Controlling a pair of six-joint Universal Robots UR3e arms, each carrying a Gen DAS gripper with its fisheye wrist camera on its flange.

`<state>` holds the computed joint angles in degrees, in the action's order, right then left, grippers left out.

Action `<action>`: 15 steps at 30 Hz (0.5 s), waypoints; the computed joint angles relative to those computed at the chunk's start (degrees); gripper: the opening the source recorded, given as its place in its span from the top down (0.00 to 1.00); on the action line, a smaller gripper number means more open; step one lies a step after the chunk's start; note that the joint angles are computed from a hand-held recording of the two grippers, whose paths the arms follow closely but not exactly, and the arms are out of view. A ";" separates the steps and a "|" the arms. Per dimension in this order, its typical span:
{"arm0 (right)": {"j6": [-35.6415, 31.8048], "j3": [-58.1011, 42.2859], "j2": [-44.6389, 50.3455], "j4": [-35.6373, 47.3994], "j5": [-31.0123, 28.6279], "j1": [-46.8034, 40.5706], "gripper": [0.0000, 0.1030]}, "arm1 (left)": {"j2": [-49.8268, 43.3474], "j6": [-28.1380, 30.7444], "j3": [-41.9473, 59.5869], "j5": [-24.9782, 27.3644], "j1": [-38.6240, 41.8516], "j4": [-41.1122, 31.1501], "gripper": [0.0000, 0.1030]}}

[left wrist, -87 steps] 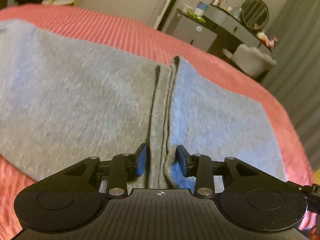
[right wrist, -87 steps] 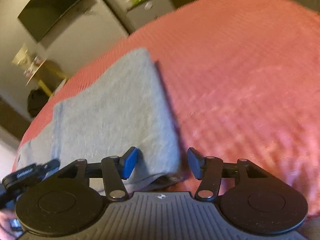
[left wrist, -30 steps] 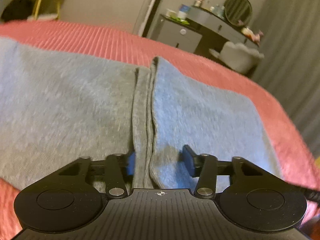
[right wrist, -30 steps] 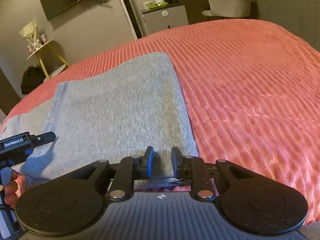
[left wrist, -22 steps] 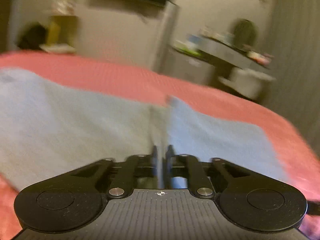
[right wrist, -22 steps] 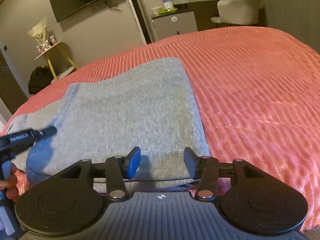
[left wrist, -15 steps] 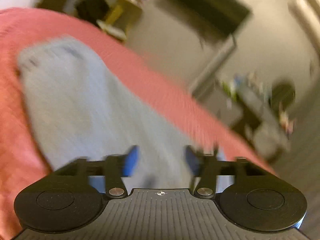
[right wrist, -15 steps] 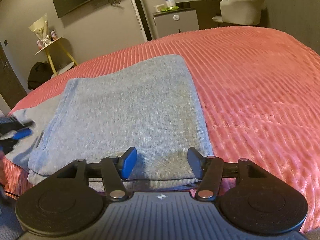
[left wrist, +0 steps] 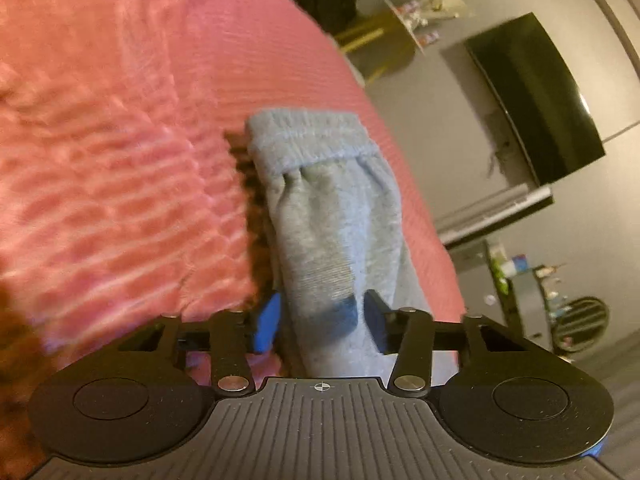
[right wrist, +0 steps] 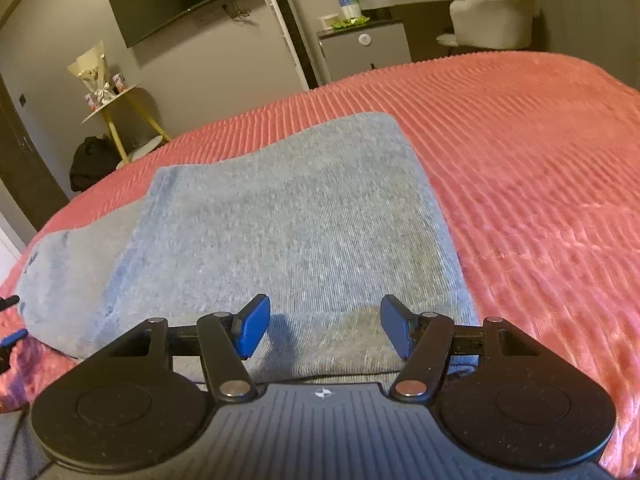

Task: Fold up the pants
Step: 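Grasp the sweatpants cuff with the left gripper and lift it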

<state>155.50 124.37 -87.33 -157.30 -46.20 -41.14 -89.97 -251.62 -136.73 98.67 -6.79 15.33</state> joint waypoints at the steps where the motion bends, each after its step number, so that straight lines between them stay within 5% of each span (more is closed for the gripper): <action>1: -0.14 0.12 0.27 -0.64 -0.08 0.13 0.38 | -0.72 0.37 -1.67 -3.28 2.18 2.34 0.58; 8: -0.40 0.50 2.36 -4.38 -0.16 0.76 0.35 | -7.70 0.11 -3.00 -13.87 11.65 12.37 0.63; 12: -2.11 1.40 2.09 -5.22 -0.04 0.72 0.33 | -5.57 2.68 -3.69 -5.44 9.42 10.66 0.56; 15: -2.41 1.55 2.39 -5.88 -0.04 0.95 0.27 | -9.64 0.38 -7.58 -10.47 13.95 22.30 0.55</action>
<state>153.09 125.92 -84.94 -163.18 -46.24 -40.19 -99.61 -251.24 -144.31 88.20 7.17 37.63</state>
